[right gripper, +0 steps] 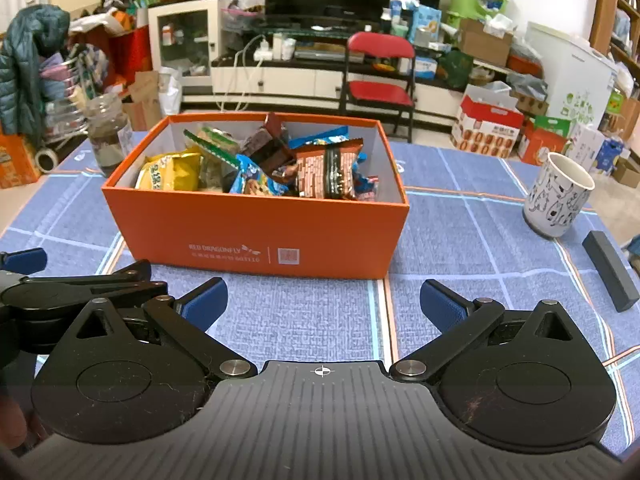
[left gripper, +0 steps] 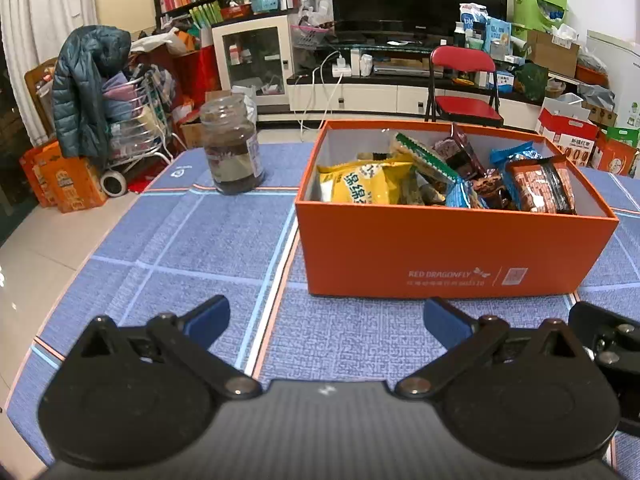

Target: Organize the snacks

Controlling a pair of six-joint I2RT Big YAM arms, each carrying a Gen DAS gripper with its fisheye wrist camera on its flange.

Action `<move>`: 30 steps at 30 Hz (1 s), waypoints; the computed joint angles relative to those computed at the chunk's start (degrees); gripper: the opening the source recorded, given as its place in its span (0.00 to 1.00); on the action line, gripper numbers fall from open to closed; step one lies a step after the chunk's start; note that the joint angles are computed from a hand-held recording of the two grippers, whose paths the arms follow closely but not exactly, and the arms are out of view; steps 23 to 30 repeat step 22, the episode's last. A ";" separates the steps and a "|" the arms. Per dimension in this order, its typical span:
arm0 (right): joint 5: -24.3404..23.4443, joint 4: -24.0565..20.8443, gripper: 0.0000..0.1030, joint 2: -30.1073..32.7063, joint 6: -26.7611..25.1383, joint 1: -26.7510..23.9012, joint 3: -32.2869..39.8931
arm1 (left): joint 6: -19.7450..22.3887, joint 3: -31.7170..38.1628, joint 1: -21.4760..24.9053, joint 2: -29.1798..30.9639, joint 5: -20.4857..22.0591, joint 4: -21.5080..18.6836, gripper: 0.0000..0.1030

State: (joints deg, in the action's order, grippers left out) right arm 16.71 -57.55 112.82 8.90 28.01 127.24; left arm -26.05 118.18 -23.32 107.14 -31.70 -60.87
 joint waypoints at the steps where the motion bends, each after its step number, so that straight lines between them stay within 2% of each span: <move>1: 0.03 -0.01 0.93 -0.06 -0.03 0.00 0.00 | -0.02 0.02 0.00 0.00 0.01 -0.03 0.99; 6: -0.01 0.13 0.92 -0.16 0.03 0.00 -0.10 | 0.02 0.02 -0.01 -0.07 0.13 0.04 0.99; 12: -0.09 0.46 0.92 -0.43 0.38 0.00 -0.08 | -0.56 -1.45 -0.08 -1.12 0.17 1.94 0.99; 17: 0.10 0.10 0.92 -0.31 0.19 0.10 0.16 | -0.78 -0.89 -0.69 -0.71 -2.75 1.57 0.99; 20: 0.19 -0.18 0.92 -0.20 -0.16 0.15 0.34 | -1.42 -0.39 -0.37 -0.51 -1.22 0.41 0.99; 30: 0.22 -0.17 0.92 -0.20 -0.15 0.20 0.31 | -1.08 -0.81 -0.42 -0.67 -1.40 1.15 0.99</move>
